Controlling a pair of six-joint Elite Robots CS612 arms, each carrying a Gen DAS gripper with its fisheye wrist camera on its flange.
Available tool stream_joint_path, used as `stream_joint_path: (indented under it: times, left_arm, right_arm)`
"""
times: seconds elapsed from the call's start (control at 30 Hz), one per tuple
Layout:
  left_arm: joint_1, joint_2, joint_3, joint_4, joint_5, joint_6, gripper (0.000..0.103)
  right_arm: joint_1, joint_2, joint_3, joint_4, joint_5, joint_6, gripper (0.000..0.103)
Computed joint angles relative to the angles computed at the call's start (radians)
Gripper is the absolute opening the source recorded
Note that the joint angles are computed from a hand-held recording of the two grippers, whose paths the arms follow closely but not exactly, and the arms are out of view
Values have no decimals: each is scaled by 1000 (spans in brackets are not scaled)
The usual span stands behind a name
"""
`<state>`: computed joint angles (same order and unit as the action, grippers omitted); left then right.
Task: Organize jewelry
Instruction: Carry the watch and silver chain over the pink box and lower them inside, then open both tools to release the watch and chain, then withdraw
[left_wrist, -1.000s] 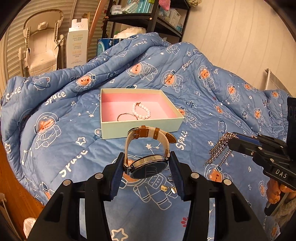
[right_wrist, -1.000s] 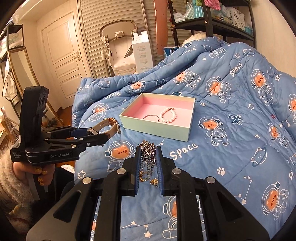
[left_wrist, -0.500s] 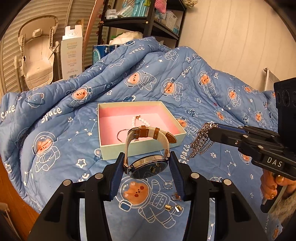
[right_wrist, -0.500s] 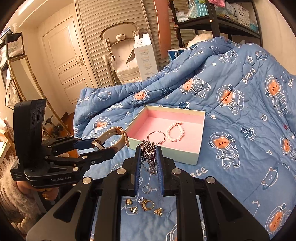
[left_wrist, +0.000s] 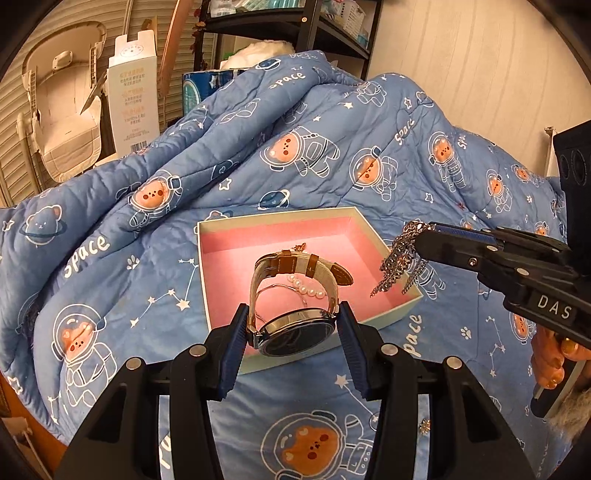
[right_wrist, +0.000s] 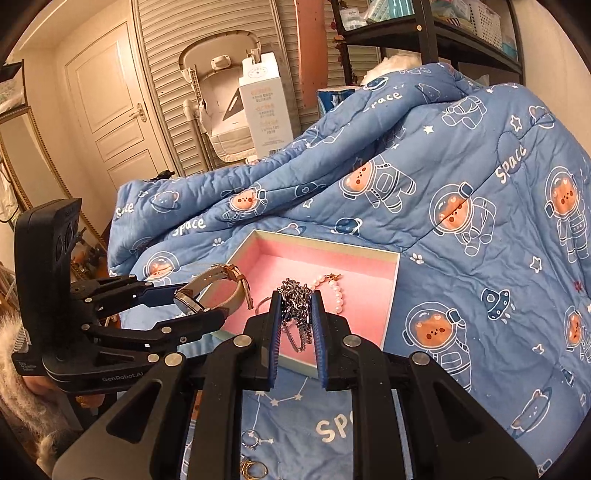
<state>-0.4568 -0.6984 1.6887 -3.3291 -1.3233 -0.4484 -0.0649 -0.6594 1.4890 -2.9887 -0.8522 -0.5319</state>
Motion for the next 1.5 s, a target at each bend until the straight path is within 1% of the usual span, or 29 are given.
stream_joint_path:
  times: [0.23,0.33,0.43,0.53,0.6,0.63,0.7,0.77,0.93,1.0,1.13,1.23,1.33,1.4,1.43,1.5]
  left_arm:
    - [19,32,-82,123,-32,27,47]
    - [24,44,-106,155,-42,30,47]
    - [32,55,-129,191,-72,23,47]
    - [36,64,-150,223,-79,24,47]
    - [37,69,-162,237,-84,23,47]
    - [38,71,-168,243,-85,27,47]
    - [38,76,-178,258,-86,34,47]
    - [38,80,-186,271,-84,38,47]
    - [38,87,-195,294,-85,41,47]
    - [36,89,-200,305,-73,53,47]
    - [34,92,-211,323,-61,71,47]
    - [36,94,-219,328,-72,82,47]
    - [33,95,-225,340,-62,93,48]
    - [33,95,-226,341,-58,97,49]
    - [31,95,-225,337,-51,97,51]
    - [31,94,-220,316,-48,103,59]
  right_arm:
    - [20,52,-92,81,-54,45,16]
    - [26,71,-126,109,-70,63,16]
    - [32,85,-154,134,-84,77,16]
    - [38,96,-179,151,-94,86,16]
    - [42,103,-192,159,-99,89,11]
    - [43,105,-199,165,-97,88,5]
    - [48,108,-207,166,-102,84,5]
    - [55,113,-214,157,-127,80,5]
    - [59,124,-232,180,-143,86,5]
    - [60,127,-236,190,-150,88,5]
    - [58,132,-235,163,-148,111,5]
    - [57,130,-227,143,-154,111,5]
    - [55,128,-219,126,-156,117,6]
    - [52,127,-215,118,-149,121,6]
    - [51,126,-213,115,-149,123,8]
    - [49,125,-206,96,-145,130,24]
